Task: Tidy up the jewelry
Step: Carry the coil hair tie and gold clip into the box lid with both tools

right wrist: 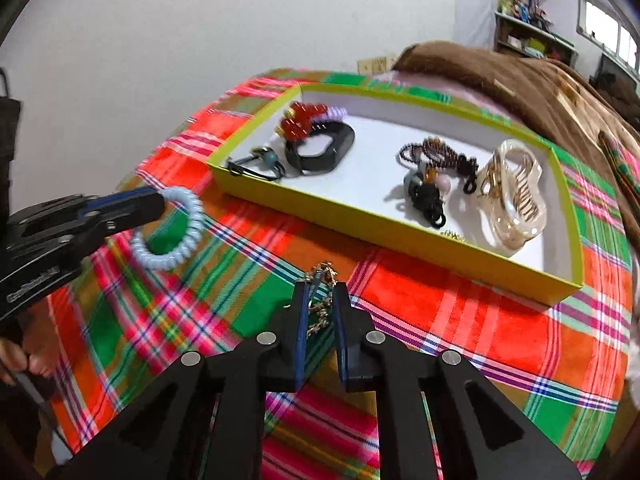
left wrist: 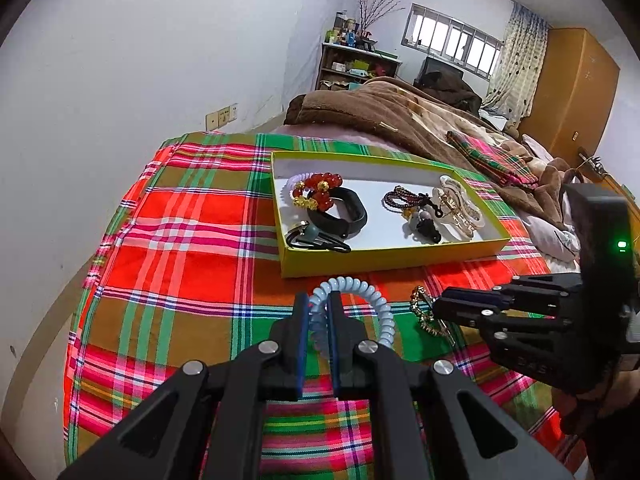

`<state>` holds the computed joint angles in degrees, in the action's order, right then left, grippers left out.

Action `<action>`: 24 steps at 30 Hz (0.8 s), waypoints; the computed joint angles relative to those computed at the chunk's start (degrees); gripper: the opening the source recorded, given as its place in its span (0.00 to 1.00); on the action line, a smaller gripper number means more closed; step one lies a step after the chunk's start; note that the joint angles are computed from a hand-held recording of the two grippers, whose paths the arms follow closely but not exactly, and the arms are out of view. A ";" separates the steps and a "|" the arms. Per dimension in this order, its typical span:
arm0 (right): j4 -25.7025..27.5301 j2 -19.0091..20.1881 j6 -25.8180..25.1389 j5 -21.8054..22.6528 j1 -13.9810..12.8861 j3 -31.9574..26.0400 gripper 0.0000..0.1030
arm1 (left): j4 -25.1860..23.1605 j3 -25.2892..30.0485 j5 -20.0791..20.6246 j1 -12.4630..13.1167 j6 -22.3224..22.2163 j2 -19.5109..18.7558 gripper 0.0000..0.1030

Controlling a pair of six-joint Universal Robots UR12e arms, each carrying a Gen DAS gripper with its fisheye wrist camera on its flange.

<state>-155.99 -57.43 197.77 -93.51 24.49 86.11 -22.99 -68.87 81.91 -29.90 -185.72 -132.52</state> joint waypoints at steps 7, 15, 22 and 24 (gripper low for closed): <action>3.09 0.63 -1.07 -2.32 0.99 -1.97 0.11 | -0.07 0.23 -0.06 0.23 -0.23 -0.30 0.09; 3.86 1.01 -0.61 -4.20 1.13 -2.33 0.06 | -0.01 0.05 0.05 0.40 -0.56 -0.31 0.09; 5.17 1.69 -3.94 -6.74 2.17 -3.76 0.03 | 0.22 -0.08 0.07 0.46 -0.71 -0.25 0.09; 4.14 1.41 -4.26 -6.89 2.27 -3.26 0.03 | 0.29 -0.10 -0.01 0.48 -0.65 -0.21 0.09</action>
